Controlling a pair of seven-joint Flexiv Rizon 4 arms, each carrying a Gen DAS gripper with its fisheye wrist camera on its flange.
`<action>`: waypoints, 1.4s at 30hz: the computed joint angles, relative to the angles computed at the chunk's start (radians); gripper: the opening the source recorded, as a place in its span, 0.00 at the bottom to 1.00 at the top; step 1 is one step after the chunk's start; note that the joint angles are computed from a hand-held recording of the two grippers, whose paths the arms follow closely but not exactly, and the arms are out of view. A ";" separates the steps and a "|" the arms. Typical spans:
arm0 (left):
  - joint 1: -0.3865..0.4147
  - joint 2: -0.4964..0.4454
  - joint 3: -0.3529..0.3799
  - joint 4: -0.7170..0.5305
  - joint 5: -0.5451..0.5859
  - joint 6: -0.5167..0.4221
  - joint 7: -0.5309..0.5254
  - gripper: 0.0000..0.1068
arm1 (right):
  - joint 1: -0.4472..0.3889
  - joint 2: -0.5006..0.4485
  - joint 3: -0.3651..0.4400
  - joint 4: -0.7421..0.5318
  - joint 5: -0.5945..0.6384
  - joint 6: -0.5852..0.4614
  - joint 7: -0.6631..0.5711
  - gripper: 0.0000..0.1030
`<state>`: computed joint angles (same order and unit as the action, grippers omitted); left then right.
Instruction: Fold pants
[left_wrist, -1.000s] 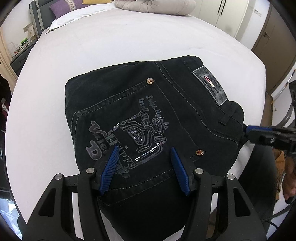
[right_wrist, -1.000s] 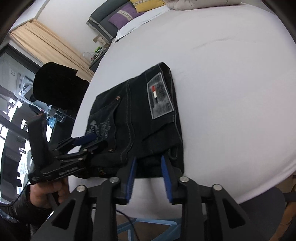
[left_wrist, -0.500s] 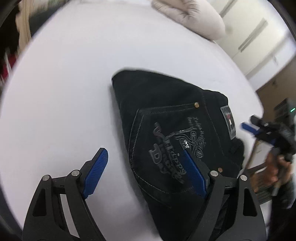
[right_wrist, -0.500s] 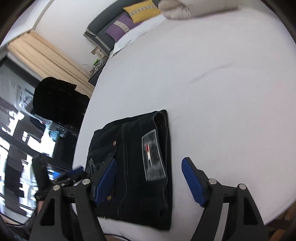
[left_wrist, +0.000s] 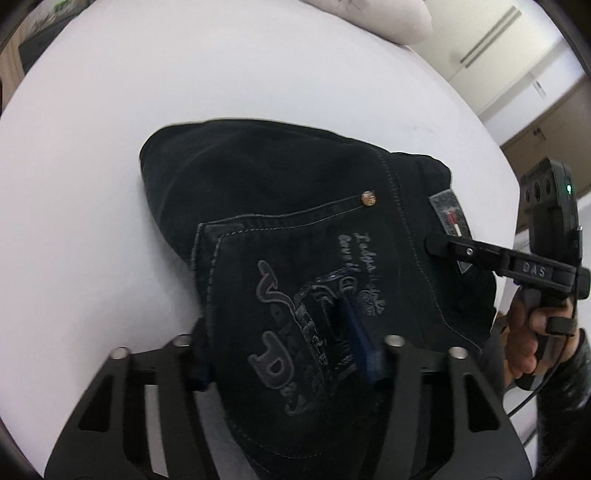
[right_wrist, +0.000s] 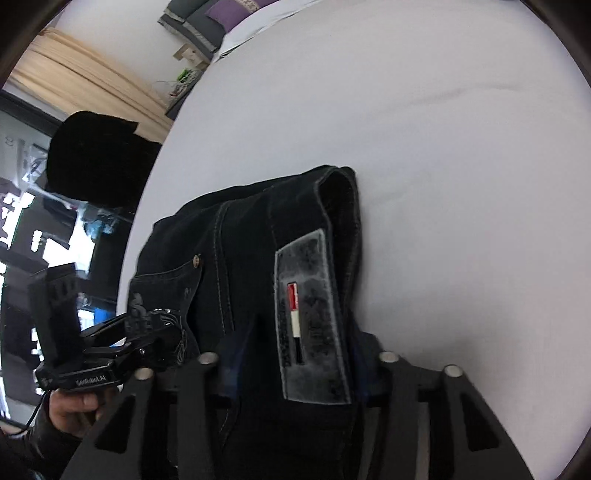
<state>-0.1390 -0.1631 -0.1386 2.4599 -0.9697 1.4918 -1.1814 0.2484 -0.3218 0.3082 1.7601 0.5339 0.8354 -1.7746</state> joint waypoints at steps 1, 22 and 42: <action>-0.008 0.000 0.022 -0.004 0.057 0.002 -0.037 0.33 | 0.009 0.009 -0.001 0.012 -0.011 0.017 0.010 0.29; -0.005 0.160 0.118 0.026 0.271 0.000 -0.171 0.19 | 0.116 0.131 0.006 0.051 -0.142 0.173 0.088 0.17; 0.294 0.048 0.227 -0.160 0.002 -0.078 0.395 0.19 | 0.241 -0.485 0.053 -0.794 -0.212 -0.082 0.163 0.17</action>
